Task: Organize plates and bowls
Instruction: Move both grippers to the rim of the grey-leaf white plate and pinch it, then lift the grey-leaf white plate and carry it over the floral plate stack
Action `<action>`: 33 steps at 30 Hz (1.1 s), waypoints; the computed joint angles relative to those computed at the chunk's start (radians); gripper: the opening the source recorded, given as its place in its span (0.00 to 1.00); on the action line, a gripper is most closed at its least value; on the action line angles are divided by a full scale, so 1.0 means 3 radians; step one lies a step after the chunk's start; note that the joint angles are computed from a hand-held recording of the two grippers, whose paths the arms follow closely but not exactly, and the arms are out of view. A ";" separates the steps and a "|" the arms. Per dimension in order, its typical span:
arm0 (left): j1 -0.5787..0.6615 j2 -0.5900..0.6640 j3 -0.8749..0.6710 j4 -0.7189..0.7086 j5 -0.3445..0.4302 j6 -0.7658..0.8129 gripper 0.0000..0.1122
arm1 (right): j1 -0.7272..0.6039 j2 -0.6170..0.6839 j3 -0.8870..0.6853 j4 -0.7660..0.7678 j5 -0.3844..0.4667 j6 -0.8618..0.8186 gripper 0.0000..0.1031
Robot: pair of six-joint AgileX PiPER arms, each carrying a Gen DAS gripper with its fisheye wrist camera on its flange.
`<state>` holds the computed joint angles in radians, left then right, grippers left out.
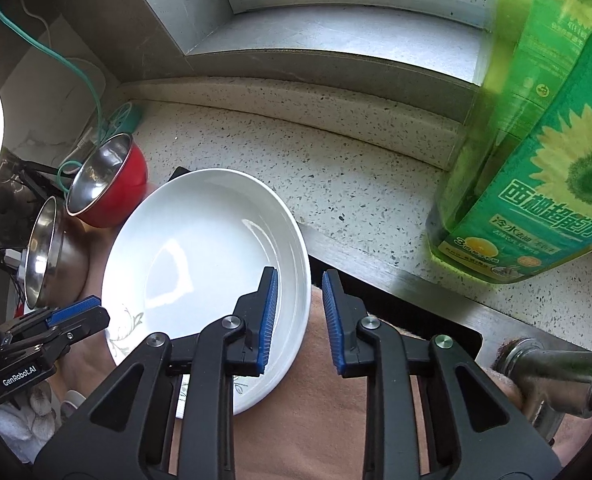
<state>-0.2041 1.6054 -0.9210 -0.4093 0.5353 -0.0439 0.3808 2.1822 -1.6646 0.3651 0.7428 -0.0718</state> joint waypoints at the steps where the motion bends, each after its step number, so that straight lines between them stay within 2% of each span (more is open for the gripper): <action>1: 0.0010 0.0013 -0.0006 -0.0019 0.0001 0.0021 0.20 | 0.0001 0.0023 -0.0033 0.0001 0.0017 0.0001 0.23; 6: 0.0001 0.0051 -0.0031 0.0036 -0.0005 0.0025 0.18 | 0.0020 0.0130 -0.0174 0.0004 0.0093 0.0001 0.22; 8: 0.0018 0.0067 -0.0035 0.0006 -0.0001 0.0061 0.17 | 0.0023 0.0180 -0.0240 0.0016 0.0126 0.0002 0.17; 17: 0.0045 0.0175 -0.0100 -0.0041 0.0020 0.0130 0.14 | 0.0019 0.0280 -0.0377 0.0004 0.0195 0.0021 0.13; 20: 0.0073 0.0228 -0.0116 -0.0098 0.0019 0.0181 0.11 | 0.0018 0.0276 -0.0378 -0.0002 0.0199 0.0021 0.11; 25: -0.0005 0.0227 -0.0147 0.0131 0.0025 0.0000 0.11 | 0.0030 0.0248 -0.0337 -0.0022 0.0173 0.0034 0.11; 33: 0.0027 0.0185 -0.0135 0.0113 0.0085 0.0067 0.11 | 0.0029 0.0154 -0.0177 0.0057 0.0153 0.0011 0.11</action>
<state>-0.1960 1.6609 -0.9615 -0.3753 0.5610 -0.0239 0.3895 2.2284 -1.7178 0.3823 0.7888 -0.0684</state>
